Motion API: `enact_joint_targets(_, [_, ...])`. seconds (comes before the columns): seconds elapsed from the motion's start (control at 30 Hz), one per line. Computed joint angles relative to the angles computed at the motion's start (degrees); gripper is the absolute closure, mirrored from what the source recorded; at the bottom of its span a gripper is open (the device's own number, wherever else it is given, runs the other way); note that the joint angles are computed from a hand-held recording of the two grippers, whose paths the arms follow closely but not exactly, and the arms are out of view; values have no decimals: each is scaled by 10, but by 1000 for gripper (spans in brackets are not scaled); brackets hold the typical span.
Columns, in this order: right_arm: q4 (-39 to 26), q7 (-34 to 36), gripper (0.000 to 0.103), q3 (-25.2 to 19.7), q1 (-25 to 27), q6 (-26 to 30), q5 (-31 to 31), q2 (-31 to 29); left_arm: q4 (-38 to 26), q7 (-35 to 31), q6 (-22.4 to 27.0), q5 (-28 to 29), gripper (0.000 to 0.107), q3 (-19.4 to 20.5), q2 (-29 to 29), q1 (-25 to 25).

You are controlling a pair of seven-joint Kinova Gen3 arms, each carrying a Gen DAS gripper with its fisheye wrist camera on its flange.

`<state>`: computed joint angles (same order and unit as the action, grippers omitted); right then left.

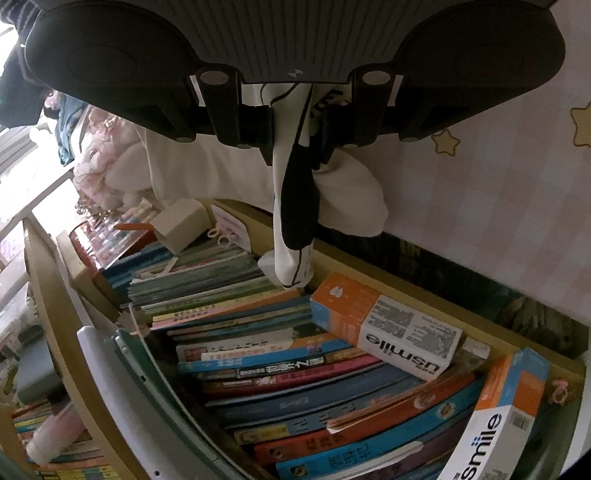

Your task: Fold clothes

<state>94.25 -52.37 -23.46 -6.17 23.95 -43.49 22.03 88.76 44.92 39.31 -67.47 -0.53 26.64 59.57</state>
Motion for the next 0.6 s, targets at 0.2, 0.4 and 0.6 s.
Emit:
enact_joint_targets(0.2, [-16,-39,82,22,-13,23,13,27,17,38,-11,8,85,-3,5,-3])
enact_joint_targets(0.4, [-14,-76,72,20,-3,25,-1,41,41,126,-33,-2,75,-16,4,1])
enact_joint_targets(0.6, [-4,-146,56,50,-35,14,55,14,44,116,-16,9,63,-1,-9,4])
